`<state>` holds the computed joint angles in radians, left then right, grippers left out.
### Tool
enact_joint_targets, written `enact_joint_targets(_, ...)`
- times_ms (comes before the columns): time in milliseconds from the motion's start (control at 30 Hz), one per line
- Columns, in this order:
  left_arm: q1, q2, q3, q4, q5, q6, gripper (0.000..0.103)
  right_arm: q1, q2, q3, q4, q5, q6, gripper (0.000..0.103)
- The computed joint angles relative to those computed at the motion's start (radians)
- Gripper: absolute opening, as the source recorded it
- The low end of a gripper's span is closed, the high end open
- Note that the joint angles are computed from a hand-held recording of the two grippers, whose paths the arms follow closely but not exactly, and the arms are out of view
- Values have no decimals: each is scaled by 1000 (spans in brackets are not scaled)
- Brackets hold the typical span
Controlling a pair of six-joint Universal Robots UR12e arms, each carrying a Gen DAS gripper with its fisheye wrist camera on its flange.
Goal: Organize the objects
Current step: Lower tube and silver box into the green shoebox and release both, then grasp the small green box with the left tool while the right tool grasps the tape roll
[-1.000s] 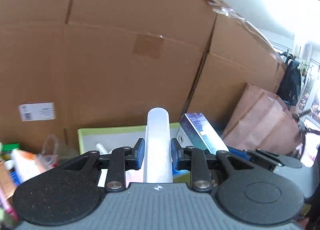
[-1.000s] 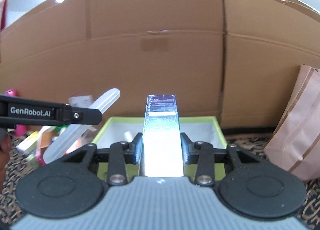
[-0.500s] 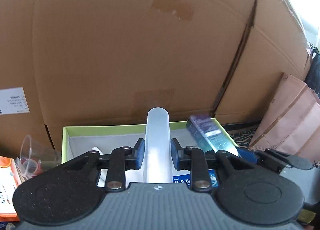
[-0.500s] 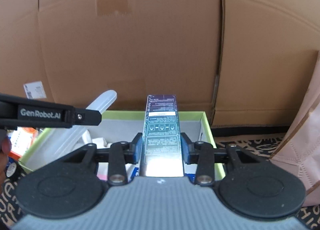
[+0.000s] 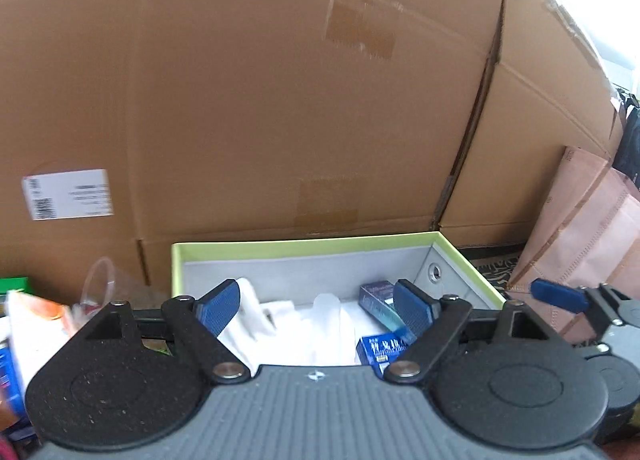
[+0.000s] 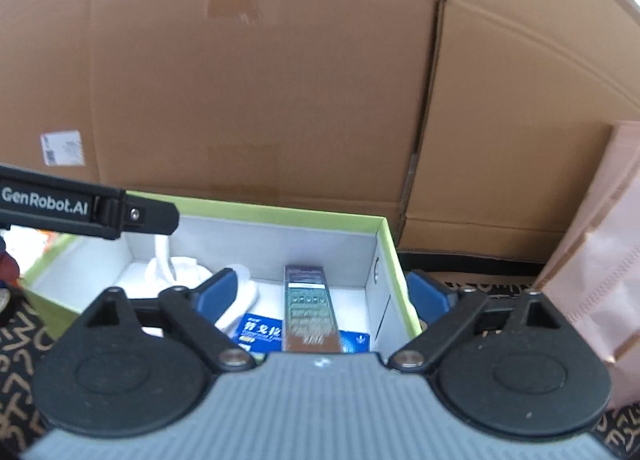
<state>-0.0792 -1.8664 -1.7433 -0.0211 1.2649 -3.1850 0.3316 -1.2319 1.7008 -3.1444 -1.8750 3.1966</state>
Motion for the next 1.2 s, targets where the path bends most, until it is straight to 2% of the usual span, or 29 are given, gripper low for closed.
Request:
enact_joint_targets(167, 20, 85, -84, -32, 16, 15, 87, 31, -42, 48, -52, -8, 18, 103)
enact_joint_targets(333, 44, 154, -193, 18, 42, 37, 87, 78, -84, 101, -78, -3, 53, 103)
enact_joint_targets(500, 107, 236, -309, 24, 44, 15, 87, 123, -89, 128, -71, 40, 91, 103)
enact_joint_targets(700, 180, 280, -388, 17, 66, 5, 87, 165, -55, 117, -19, 125, 140, 103)
enact_joint_targets(900, 247, 261, -382, 38, 75, -30, 83, 204, -28, 93, 15, 146, 128, 103)
enact_joint_targets(1000, 259, 232, -349, 16, 72, -35, 72, 217, -17, 76, 23, 144, 116, 102)
enact_joint_targets(1100, 254, 200, -323, 11, 75, -22, 67, 224, -1, 51, 37, 140, 99, 97)
enact_joint_targets(1167, 247, 185, -308, -3, 87, -9, 59, 225, 13, 30, 61, 144, 99, 93)
enact_joint_targets(1200, 247, 179, -303, -8, 83, -4, 52, 225, 21, 19, 73, 150, 101, 88)
